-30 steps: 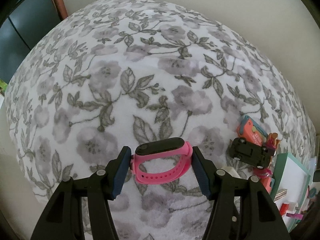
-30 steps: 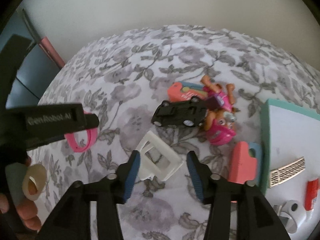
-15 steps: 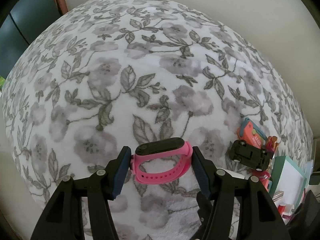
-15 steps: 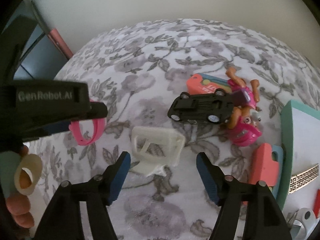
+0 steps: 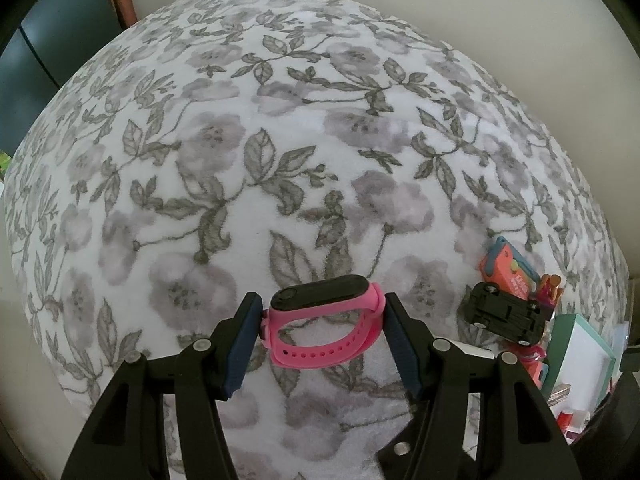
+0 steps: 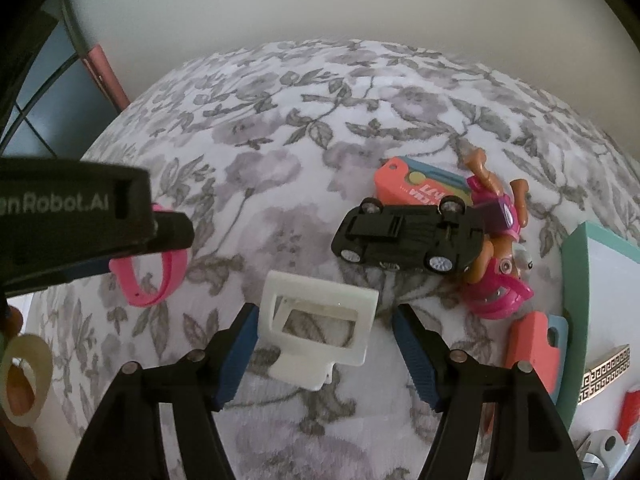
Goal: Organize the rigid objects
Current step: 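Carry the white holder with the right tool while the left tool carries the band to the tray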
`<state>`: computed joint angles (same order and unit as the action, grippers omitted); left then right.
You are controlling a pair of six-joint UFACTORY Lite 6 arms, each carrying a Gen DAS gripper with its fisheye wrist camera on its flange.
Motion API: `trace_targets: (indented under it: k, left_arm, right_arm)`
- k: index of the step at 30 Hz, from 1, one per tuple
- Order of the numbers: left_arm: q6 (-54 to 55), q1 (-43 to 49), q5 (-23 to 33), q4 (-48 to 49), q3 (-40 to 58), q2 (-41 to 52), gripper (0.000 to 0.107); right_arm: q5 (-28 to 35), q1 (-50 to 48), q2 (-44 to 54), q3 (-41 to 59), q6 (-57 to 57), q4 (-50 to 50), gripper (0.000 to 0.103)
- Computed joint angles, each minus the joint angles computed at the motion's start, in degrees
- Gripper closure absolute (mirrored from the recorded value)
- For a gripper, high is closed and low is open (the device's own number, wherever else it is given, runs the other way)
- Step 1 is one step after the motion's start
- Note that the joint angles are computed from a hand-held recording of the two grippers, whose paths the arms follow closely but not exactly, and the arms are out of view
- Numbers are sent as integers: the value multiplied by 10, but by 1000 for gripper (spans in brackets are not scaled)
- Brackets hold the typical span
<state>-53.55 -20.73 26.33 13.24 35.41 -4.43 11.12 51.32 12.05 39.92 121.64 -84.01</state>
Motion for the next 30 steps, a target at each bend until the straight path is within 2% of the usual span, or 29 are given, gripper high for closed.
trace_targets:
  k: [2,6,9,12,16,21,27,30]
  left_arm:
    - [-2,0,-1,1,-1,3,44]
    - [-6,-6,0,4,1,6,44]
    - [-6,-11,5,6,4,1,44]
    - [-26,-22,21,24,6,-22,44]
    - [-61,-51,46,52,13,-63,44]
    - [-78,-98,51,55,37,-66,44]
    - [-80,-186,34,33,111,-3,44]
    - [-116,-249,46,62,178,53,44]
  right_arm:
    - [12,2,-3,-1,-23,30,43]
    - [-4,-13,-12,-12,1,5,43]
    - [1,-10,-25,-18,-47,54,43]
    - [5,-15,-81,-44,-86,98,43]
    - [50,-30,-207,-83,-232,251,43]
    - [114,-69,-312,-111,-360,370,43]
    - [164,-186,-434,-155,-526,490,43]
    - [180,-264,-486,-180,-610,538,43]
